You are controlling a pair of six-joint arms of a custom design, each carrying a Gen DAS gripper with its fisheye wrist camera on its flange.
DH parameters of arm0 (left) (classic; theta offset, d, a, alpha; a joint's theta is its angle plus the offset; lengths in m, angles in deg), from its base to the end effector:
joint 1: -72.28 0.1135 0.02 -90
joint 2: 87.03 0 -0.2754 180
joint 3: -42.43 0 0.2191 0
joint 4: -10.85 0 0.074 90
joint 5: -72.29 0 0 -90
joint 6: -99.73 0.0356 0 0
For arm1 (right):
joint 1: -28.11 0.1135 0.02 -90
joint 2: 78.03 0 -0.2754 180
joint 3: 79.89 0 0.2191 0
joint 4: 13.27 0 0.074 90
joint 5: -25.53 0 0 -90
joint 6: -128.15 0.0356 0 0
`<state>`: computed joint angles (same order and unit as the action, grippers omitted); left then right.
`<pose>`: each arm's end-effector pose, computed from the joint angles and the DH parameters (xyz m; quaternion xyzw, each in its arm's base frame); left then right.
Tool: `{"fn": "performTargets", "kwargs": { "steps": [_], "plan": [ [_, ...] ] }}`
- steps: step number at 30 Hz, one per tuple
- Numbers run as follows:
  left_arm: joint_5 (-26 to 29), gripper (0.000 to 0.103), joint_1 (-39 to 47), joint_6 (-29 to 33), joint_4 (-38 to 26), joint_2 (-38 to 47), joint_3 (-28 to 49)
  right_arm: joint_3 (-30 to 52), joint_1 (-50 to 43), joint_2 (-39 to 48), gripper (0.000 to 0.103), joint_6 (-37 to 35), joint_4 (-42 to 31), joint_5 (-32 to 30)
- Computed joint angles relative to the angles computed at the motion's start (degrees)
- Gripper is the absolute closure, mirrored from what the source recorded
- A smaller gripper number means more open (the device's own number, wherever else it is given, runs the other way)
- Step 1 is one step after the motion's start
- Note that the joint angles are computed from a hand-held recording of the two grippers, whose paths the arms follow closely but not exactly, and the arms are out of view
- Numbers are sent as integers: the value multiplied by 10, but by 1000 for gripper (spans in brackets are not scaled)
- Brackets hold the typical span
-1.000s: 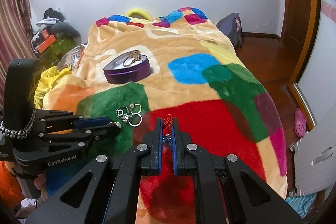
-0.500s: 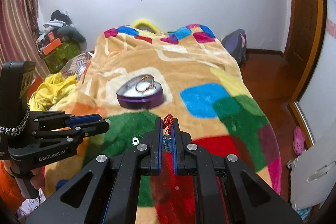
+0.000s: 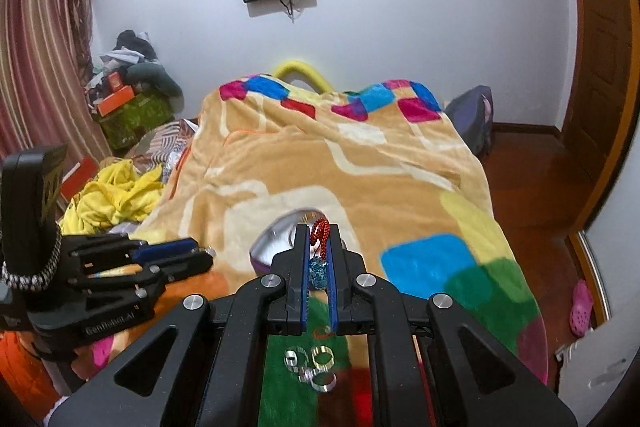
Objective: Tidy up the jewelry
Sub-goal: 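Carry the gold ring into the heart tin and open the left tool while the right tool follows, then lower the red beaded strand into the heart tin and open the right tool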
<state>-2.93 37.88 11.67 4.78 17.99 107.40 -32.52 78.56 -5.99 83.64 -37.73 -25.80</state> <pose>0.2707 -0.1963 0.1604 0.3325 0.8590 -0.2181 0.3224 0.1450 0.1407 0.2071 0.0772 0.8884 0.0370 0.4510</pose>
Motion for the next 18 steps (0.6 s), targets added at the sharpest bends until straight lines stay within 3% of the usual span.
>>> {"fn": "performTargets", "kwargs": {
  "steps": [8, 18],
  "plan": [
    [9, 84, 8, 4, -9, 56, 59, 15, -72, 55, 97, -83, 94, -64],
    [11, 84, 3, 10, -25, 112, 117, 31, -128, 103, 97, -122, 150, -129]
  ]
}}
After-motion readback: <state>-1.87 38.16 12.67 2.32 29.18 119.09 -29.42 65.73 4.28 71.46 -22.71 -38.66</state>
